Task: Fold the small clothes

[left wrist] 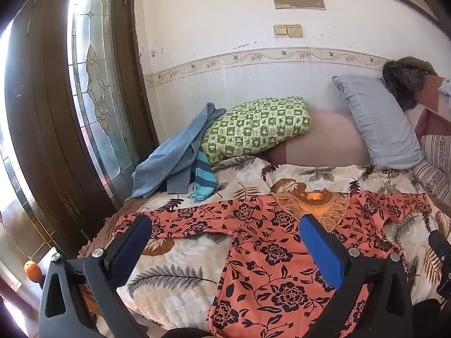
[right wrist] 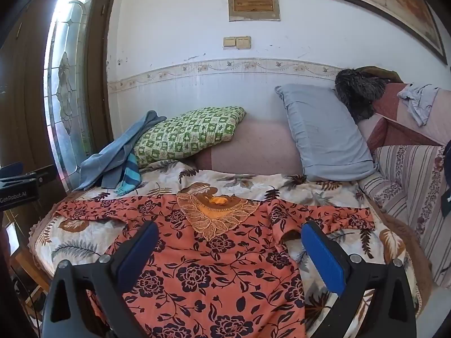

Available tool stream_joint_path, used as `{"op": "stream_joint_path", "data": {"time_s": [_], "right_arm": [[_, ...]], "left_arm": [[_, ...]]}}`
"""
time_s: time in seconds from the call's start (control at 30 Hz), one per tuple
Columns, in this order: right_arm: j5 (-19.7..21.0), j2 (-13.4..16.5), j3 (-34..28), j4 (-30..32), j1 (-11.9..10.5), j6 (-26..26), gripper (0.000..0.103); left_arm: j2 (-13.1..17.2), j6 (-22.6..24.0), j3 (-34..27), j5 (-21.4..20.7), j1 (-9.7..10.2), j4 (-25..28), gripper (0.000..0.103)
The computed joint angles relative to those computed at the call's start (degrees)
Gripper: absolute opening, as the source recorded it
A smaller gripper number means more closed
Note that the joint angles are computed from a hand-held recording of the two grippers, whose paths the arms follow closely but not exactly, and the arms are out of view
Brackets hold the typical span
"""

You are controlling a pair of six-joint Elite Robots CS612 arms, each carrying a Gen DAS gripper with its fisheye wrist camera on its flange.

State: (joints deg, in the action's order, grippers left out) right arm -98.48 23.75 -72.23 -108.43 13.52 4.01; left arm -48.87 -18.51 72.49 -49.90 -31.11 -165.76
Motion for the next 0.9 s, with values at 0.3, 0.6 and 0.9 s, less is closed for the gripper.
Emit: {"op": "stream_joint_path", "data": {"time_s": [0.3, 0.6, 0.9], "right_arm": [[-0.5, 0.3, 0.4, 1.3, -0.2, 1.9, 0.102], [-4.3, -1.9, 3.6, 7.7, 0.1, 4.2, 0.102], [-7.4, -3.3, 5.8, 8.7, 0.6, 3.3, 0.102]], "left_arm": [[1.4, 0.6, -1.5, -1.4, 0.32, 2.5, 0.103], [1.9, 1.3, -2.2, -4.8, 0.40, 4.3, 0.103], [2.5, 3.4, -3.0, -4.9, -0.03, 4.3, 0.103]]}}
